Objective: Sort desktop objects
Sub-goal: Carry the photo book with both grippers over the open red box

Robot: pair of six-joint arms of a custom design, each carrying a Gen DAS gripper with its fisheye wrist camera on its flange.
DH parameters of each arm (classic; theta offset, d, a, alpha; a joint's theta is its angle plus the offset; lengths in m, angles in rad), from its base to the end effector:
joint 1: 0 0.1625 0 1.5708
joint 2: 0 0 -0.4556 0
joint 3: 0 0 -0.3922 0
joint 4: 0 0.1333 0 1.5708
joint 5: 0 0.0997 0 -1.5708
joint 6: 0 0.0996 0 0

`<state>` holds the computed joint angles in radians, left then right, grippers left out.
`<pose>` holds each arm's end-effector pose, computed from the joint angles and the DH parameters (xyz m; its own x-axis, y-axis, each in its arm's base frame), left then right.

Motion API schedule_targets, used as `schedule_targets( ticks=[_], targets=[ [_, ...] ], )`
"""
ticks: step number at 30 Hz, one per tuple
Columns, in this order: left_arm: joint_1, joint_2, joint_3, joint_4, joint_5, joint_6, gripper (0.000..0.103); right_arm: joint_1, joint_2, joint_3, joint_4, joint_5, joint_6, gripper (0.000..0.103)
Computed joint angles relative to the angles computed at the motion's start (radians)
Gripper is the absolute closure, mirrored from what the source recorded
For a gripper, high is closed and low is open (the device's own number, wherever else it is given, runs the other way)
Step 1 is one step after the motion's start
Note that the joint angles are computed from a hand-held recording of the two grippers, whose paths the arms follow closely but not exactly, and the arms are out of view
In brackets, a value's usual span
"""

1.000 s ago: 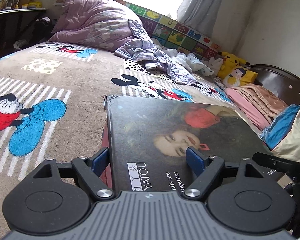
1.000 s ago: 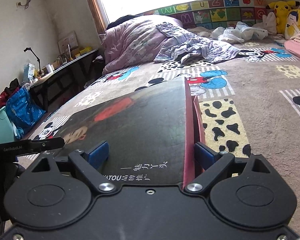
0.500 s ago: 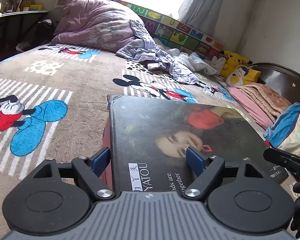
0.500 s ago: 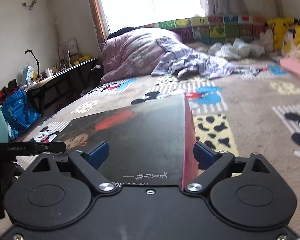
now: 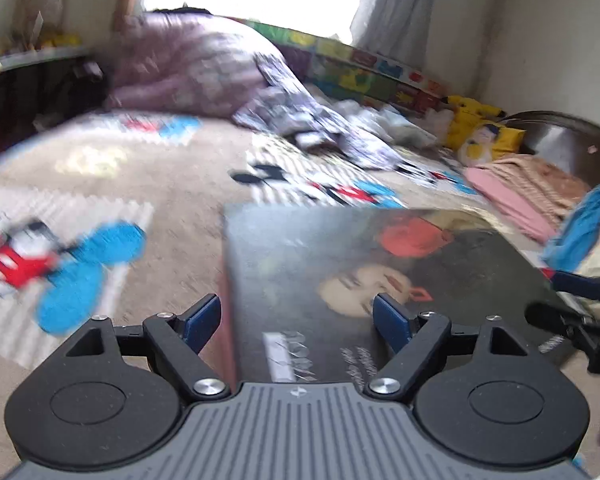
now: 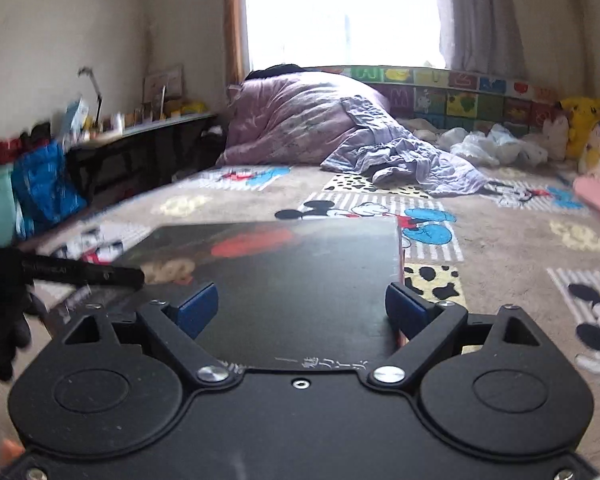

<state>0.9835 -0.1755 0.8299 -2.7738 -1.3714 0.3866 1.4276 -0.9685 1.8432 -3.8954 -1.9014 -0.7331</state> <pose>-0.3690 -0.8305 -0.0280 -0.6305 0.6912 -0.3532 0.7671 0.4855 -0.4193 0.0121 -0.6233 0.3246 -0.6730 0.2574 0.6934 -0.5829 0.3925 -0.7115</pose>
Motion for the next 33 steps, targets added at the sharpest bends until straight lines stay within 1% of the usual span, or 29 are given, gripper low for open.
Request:
schedule_targets(
  ticks=[2,4,5,7,9,11,13,14,15,16,18,19,20,21,23,24,26,28,31,33],
  targets=[
    [-0.001,-0.004,0.008,-0.016,-0.007,-0.010,0.020,0.009,0.008,-0.013,0.015,-0.040,-0.060,0.011],
    [-0.005,-0.002,0.002,0.009,0.019,-0.025,0.020,0.006,-0.004,-0.009,0.033,-0.031,-0.047,0.011],
    [-0.003,-0.002,-0.001,0.021,0.022,-0.043,0.020,0.004,-0.010,-0.005,0.031,-0.025,-0.027,0.012],
    [0.007,-0.011,0.001,0.051,-0.024,-0.070,0.020,-0.001,-0.019,0.002,0.018,-0.016,0.018,0.012],
    [0.011,-0.022,0.017,0.048,-0.053,-0.072,0.020,-0.016,-0.030,0.012,0.015,0.004,0.083,0.012],
    [0.012,-0.028,0.024,0.043,-0.070,-0.071,0.020,-0.032,-0.047,0.020,0.051,0.013,0.145,0.012],
    [0.019,-0.030,0.021,0.047,-0.098,-0.075,0.020,-0.051,-0.069,0.038,0.093,0.059,0.208,0.012],
    [0.021,-0.029,0.017,0.050,-0.102,-0.074,0.020,-0.059,-0.077,0.046,0.100,0.083,0.227,0.012],
    [0.022,-0.027,0.013,0.052,-0.109,-0.071,0.020,-0.059,-0.078,0.049,0.101,0.089,0.222,0.012],
    [0.023,-0.026,0.009,0.052,-0.115,-0.067,0.020,-0.054,-0.074,0.047,0.097,0.074,0.204,0.012],
    [0.023,-0.021,0.005,0.049,-0.117,-0.057,0.020,-0.043,-0.059,0.034,0.078,0.037,0.192,0.012],
    [0.022,-0.018,0.002,0.048,-0.111,-0.053,0.020,-0.043,-0.062,0.032,0.089,0.038,0.211,0.012],
    [0.019,-0.013,-0.004,0.052,-0.089,-0.046,0.020,-0.045,-0.066,0.032,0.105,0.044,0.233,0.012],
    [0.015,-0.005,-0.015,0.064,-0.066,-0.042,0.020,-0.043,-0.064,0.033,0.101,0.033,0.240,0.012],
    [0.014,0.012,-0.053,0.117,-0.050,-0.057,0.019,-0.050,-0.072,0.032,0.132,0.029,0.304,0.012],
    [0.015,0.015,-0.064,0.131,-0.057,-0.075,0.019,-0.059,-0.084,0.033,0.160,0.046,0.358,0.012],
    [0.013,0.012,-0.053,0.110,-0.061,-0.074,0.019,-0.072,-0.094,0.037,0.176,0.073,0.413,0.012],
    [0.014,0.006,-0.032,0.073,-0.076,-0.063,0.019,-0.071,-0.090,0.035,0.168,0.067,0.387,0.012],
    [0.013,0.003,-0.015,0.028,-0.076,-0.056,0.019,-0.081,-0.105,0.043,0.198,0.128,0.398,0.012],
    [0.014,0.007,-0.023,0.029,-0.084,-0.054,0.018,-0.083,-0.109,0.049,0.201,0.146,0.390,0.012]
  ],
)
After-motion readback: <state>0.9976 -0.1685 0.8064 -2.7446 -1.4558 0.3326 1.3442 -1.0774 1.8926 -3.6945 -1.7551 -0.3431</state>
